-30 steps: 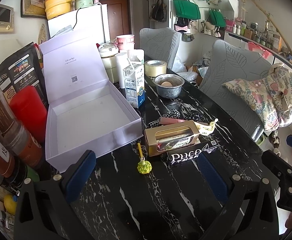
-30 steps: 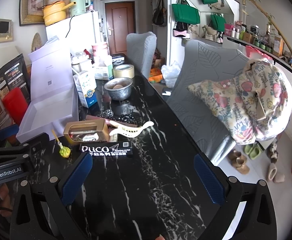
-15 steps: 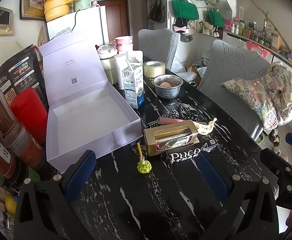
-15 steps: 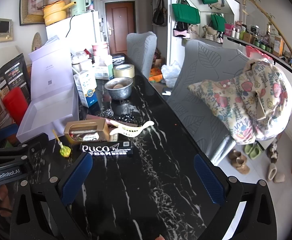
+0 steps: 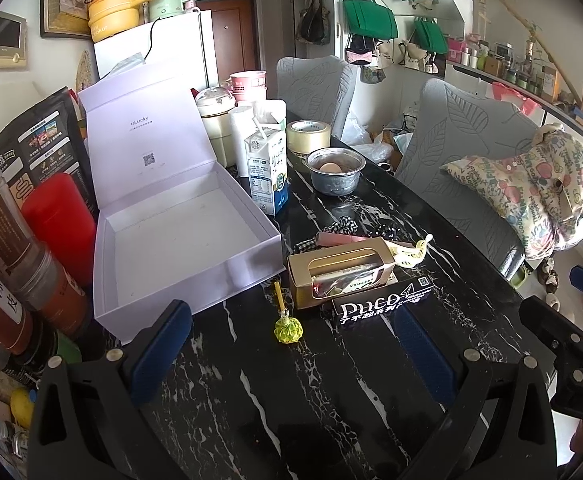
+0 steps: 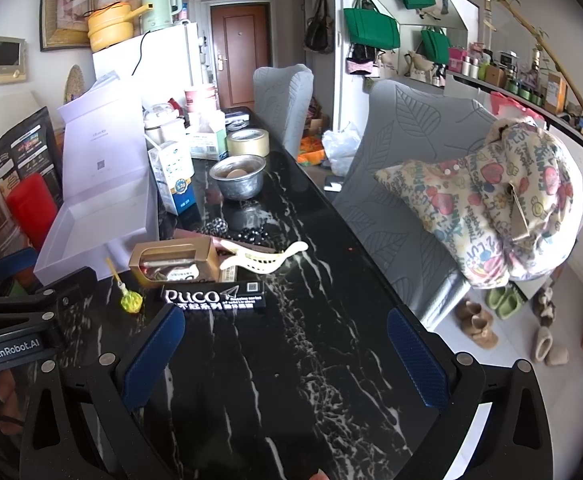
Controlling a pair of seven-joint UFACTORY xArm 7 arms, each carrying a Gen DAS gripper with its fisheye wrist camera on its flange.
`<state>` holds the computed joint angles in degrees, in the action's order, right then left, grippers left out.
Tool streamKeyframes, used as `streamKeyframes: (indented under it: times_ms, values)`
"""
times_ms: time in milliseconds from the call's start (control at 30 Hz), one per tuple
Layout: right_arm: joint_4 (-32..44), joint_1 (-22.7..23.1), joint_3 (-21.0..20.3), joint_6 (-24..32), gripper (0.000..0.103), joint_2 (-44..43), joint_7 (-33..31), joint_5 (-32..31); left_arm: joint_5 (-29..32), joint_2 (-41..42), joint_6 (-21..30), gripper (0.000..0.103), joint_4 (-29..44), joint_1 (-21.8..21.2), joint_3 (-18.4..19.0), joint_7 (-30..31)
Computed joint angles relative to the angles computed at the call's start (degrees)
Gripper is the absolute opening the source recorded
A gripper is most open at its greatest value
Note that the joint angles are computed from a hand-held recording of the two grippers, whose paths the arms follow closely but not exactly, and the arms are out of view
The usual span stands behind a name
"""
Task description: Organize rigid objects
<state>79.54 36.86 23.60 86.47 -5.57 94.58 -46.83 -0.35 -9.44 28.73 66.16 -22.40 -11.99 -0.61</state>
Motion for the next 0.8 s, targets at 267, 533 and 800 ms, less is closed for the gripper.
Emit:
streamKeyframes:
  times_ms: [267, 533, 800]
  values:
    - [-0.1, 0.1, 0.1, -0.1, 0.103, 0.0, 0.2, -0.1, -0.1, -0.4, -0.4, 0.103, -0.7, 0.0, 0.1, -0.1]
    - [-0.8, 0.3, -0.1, -1.5, 0.103, -0.1, 0.8, 0.0, -0.3, -0.3, -0.2, 0.103, -1.3, 0.4, 0.4, -0.1]
    - [-5.1, -1.3, -0.7, -7.4, 0.103, -2.2, 2.0, 1.3, -0.7, 0.1, -0.7, 0.103, -2.5, 0.9, 0.8, 0.9]
